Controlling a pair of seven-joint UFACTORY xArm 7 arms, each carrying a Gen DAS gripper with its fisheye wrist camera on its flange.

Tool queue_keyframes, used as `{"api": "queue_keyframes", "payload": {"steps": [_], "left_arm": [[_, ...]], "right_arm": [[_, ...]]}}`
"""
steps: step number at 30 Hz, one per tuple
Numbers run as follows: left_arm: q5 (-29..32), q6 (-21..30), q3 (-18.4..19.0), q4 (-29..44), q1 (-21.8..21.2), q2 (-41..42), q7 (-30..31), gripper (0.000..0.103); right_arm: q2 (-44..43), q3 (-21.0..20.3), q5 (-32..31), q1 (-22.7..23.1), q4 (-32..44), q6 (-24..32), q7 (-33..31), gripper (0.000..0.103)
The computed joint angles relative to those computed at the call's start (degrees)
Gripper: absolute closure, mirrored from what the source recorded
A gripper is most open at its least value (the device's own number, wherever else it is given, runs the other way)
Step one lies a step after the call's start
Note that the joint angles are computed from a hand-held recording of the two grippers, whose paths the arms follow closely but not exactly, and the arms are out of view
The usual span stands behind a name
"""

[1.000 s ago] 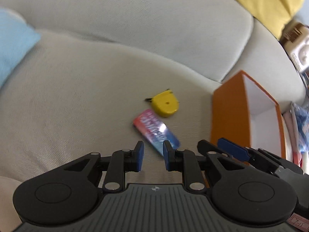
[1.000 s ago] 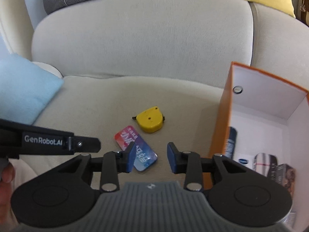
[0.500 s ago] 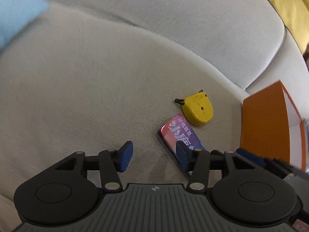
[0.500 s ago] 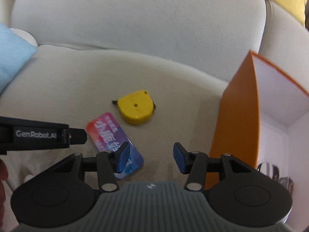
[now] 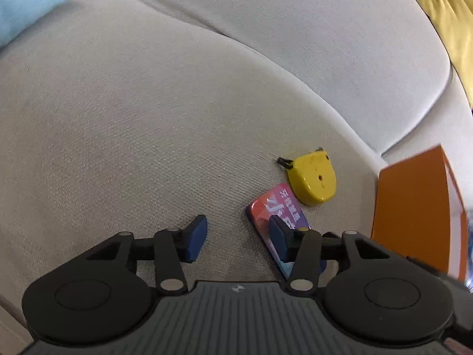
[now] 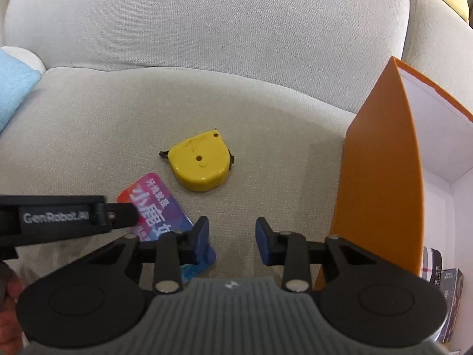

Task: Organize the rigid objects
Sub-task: 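Open the left tool and move both tools back toward the tin and tape measure, then grasp the pink-blue tin upright with the left tool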

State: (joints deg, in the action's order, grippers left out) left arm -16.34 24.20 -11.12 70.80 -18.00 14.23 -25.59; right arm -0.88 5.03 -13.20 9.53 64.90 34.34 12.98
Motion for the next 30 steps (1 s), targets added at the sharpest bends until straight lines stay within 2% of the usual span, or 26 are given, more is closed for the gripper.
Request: {"api": "queue_keyframes", "payload": {"steps": [3, 6, 10, 13, 16, 21, 26, 30], "left_arm": [[-0.2, -0.5, -0.1, -0.3, 0.1, 0.0, 0.4, 0.048], [-0.1, -0.6, -0.1, -0.4, 0.0, -0.1, 0.5, 0.05], [-1.9, -0.7, -0.3, -0.6, 0.7, -0.1, 0.8, 0.061], [-3.1, -0.7, -0.6, -0.7, 1.1, 0.0, 1.6, 0.064], [-3.8, -0.8, -0.9, -0.6, 1.3, 0.0, 2.6, 0.068], [-8.0, -1.4, -1.7, -0.7, 2.2, 0.5, 4.1, 0.064], [-10.4, -2.1, -2.3, -0.2, 2.5, 1.4, 5.8, 0.062], [-13.4, -0.8, -3.9, 0.9, 3.4, 2.0, 9.7, 0.063]], "right_arm": [[0.2, 0.2, -0.5, 0.2, 0.2, 1.0, 1.6, 0.068], [1.0, 0.5, 3.9, 0.8, 0.7, 1.7, -2.8, 0.069], [0.6, 1.2, 4.0, 2.0, -0.2, 0.7, -5.1, 0.072], [0.5, 1.3, 4.0, 2.5, -0.3, 0.7, -5.6, 0.072], [0.6, 0.8, 7.3, 2.2, -0.3, 0.6, -6.6, 0.072], [0.4, 0.9, 9.6, 2.2, -0.2, 0.9, -8.0, 0.078], [0.1, 0.8, 10.8, 2.1, -1.0, 0.2, -8.6, 0.079], [-0.2, 0.8, 11.8, 2.1, -1.3, -0.1, -9.2, 0.079]]}}
